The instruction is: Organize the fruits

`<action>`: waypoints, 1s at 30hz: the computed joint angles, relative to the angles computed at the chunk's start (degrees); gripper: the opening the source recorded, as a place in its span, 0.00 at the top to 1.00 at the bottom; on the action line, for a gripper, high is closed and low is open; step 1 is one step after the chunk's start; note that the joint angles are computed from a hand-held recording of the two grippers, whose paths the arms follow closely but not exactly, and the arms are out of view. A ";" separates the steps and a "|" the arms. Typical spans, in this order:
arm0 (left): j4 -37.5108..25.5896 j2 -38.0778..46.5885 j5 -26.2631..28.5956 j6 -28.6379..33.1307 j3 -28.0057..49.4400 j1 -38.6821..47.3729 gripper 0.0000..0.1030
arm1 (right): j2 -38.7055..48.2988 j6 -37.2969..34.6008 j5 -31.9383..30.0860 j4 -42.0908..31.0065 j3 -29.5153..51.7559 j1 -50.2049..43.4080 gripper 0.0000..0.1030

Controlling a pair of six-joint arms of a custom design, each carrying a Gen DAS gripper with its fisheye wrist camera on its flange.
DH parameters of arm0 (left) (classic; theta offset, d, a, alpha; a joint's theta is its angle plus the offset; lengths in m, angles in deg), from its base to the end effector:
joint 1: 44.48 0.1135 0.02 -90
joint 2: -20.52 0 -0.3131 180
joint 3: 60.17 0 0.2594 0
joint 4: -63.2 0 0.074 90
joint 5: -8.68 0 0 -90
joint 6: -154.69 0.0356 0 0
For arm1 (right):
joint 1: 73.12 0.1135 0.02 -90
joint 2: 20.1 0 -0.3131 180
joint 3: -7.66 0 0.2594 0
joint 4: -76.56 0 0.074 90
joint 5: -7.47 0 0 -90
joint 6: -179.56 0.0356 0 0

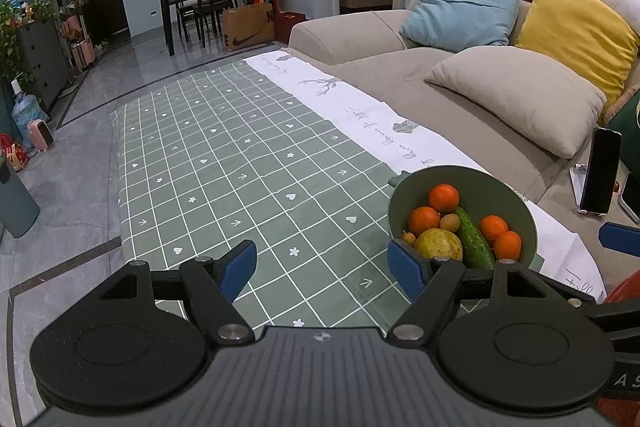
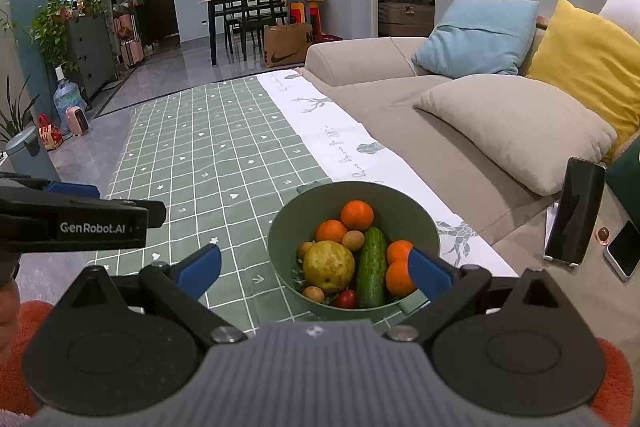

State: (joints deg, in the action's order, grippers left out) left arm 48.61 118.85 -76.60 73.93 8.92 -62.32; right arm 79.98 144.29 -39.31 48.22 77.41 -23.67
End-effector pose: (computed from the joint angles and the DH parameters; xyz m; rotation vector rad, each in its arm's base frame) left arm 0.3520 -0.1164 0.2208 0.5874 2.2639 -0.1708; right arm 0.2465 0.2506 0.2054 0.3501 2.2157 -0.0494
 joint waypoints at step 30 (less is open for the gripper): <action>-0.96 -0.94 -0.45 -0.45 -0.28 -0.29 0.15 | 0.14 -0.09 1.02 -0.44 0.81 0.81 0.07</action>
State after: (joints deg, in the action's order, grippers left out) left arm 47.65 117.91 -77.05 73.49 8.64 -62.61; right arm 80.12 144.20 -38.29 47.78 78.22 -22.86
